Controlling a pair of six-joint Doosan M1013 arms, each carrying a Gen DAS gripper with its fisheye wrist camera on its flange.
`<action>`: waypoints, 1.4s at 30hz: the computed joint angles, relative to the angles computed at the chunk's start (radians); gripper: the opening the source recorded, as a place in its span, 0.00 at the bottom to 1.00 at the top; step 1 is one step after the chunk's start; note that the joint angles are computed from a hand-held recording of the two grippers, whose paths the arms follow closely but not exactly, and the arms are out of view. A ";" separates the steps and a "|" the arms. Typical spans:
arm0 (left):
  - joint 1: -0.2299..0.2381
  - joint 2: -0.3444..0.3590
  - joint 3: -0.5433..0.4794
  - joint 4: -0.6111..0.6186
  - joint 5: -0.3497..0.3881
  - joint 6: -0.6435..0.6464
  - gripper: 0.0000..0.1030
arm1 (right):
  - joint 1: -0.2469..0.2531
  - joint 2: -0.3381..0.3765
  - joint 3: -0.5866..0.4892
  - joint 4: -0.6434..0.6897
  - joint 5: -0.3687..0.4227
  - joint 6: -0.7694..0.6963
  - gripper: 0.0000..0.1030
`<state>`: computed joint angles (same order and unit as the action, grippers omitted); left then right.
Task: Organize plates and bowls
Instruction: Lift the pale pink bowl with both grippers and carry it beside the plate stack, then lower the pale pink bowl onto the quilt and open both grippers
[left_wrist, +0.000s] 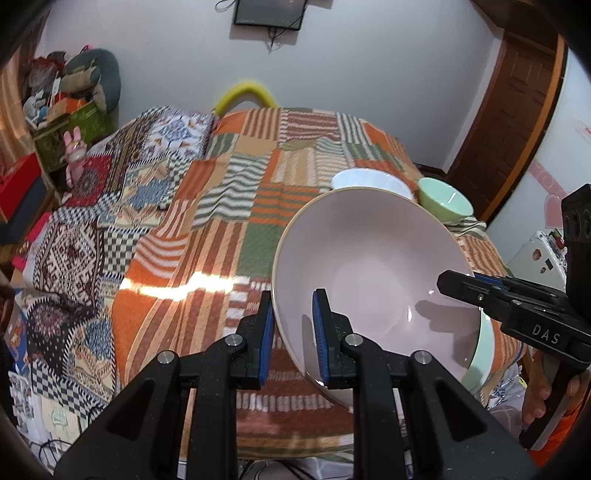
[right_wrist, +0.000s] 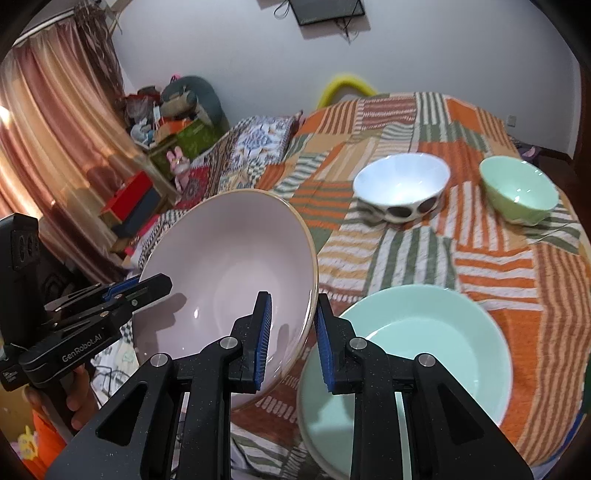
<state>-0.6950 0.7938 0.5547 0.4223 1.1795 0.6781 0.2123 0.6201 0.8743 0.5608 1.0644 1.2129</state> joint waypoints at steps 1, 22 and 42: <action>0.002 -0.006 0.018 -0.005 -0.005 -0.007 0.19 | 0.004 0.003 -0.003 -0.007 0.008 0.003 0.21; 0.039 -0.041 0.169 -0.120 -0.031 -0.061 0.19 | 0.046 0.080 -0.085 -0.110 0.153 0.052 0.21; 0.048 -0.034 0.174 -0.161 -0.026 -0.060 0.19 | 0.048 0.096 -0.105 -0.126 0.183 0.057 0.28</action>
<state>-0.6467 0.7595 0.7291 0.2610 1.1531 0.6179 0.2601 0.7165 0.7693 0.4346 1.2471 1.2698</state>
